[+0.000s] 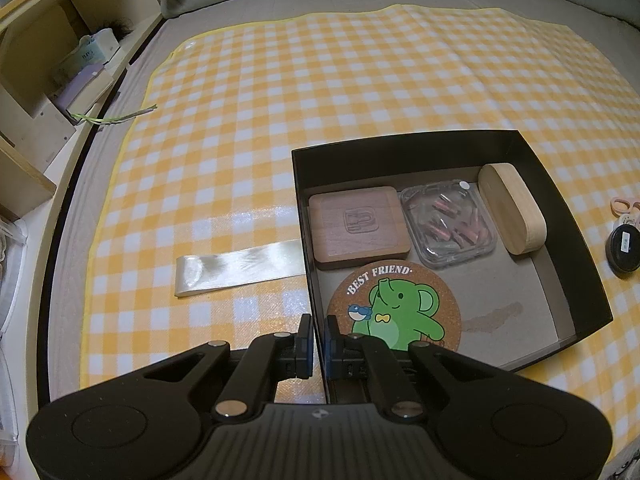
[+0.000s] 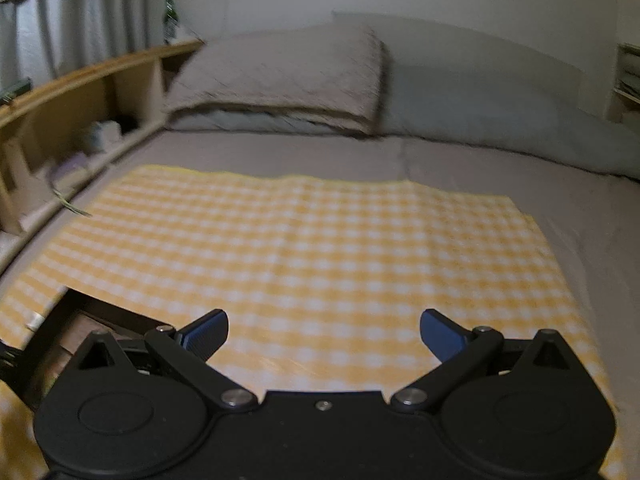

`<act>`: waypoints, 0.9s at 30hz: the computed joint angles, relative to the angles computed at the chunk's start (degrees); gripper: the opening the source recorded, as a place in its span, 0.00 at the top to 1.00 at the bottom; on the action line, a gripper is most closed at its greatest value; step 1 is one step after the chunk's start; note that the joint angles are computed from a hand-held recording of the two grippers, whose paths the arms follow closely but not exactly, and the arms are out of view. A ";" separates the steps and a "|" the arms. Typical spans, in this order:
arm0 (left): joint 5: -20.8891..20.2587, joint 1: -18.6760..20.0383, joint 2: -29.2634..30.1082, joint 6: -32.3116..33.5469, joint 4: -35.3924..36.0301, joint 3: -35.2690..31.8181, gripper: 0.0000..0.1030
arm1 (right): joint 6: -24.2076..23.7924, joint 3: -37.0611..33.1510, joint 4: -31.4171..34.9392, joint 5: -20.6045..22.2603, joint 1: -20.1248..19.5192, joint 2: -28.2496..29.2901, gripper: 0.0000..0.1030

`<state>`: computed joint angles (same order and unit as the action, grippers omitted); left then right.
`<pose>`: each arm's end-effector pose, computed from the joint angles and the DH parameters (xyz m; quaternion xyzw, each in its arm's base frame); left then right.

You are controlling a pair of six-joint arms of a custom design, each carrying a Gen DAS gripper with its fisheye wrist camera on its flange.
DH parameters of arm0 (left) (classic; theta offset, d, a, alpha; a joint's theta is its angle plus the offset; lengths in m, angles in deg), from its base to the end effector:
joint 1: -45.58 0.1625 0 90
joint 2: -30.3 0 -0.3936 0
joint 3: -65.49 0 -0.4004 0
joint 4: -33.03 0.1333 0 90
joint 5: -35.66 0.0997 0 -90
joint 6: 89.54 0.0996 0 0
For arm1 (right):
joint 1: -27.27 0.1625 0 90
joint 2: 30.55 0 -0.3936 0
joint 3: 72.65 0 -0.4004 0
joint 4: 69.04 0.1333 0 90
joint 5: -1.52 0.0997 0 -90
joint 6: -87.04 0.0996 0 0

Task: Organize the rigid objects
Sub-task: 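Move the right tool to the pink eyelash curler and grasp it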

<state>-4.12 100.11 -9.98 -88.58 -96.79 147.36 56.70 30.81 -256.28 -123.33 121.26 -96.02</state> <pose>-0.2338 -0.6898 0.0844 0.2892 0.8580 -0.1125 0.4094 0.1180 -0.5934 0.3180 0.1033 -0.8361 0.3999 0.3610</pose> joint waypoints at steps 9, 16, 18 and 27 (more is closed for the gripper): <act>0.06 -0.01 -0.08 0.09 0.02 0.06 0.95 | -7.14 0.54 6.91 -5.69 -4.66 -1.78 0.00; 0.14 -0.06 -0.02 0.02 0.13 0.01 0.95 | -10.86 1.38 12.71 -9.91 -7.33 -2.23 0.02; 0.17 -0.02 -0.09 0.10 0.15 0.04 0.95 | -11.63 1.29 14.20 -10.98 -7.91 -1.86 0.07; 0.16 -0.06 0.03 0.02 0.15 -0.04 0.95 | -13.48 0.56 17.08 -10.61 -9.73 -0.12 0.12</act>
<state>-3.96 100.05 -9.95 -88.56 -96.65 147.32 43.22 31.37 -239.19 -133.94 111.53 -96.14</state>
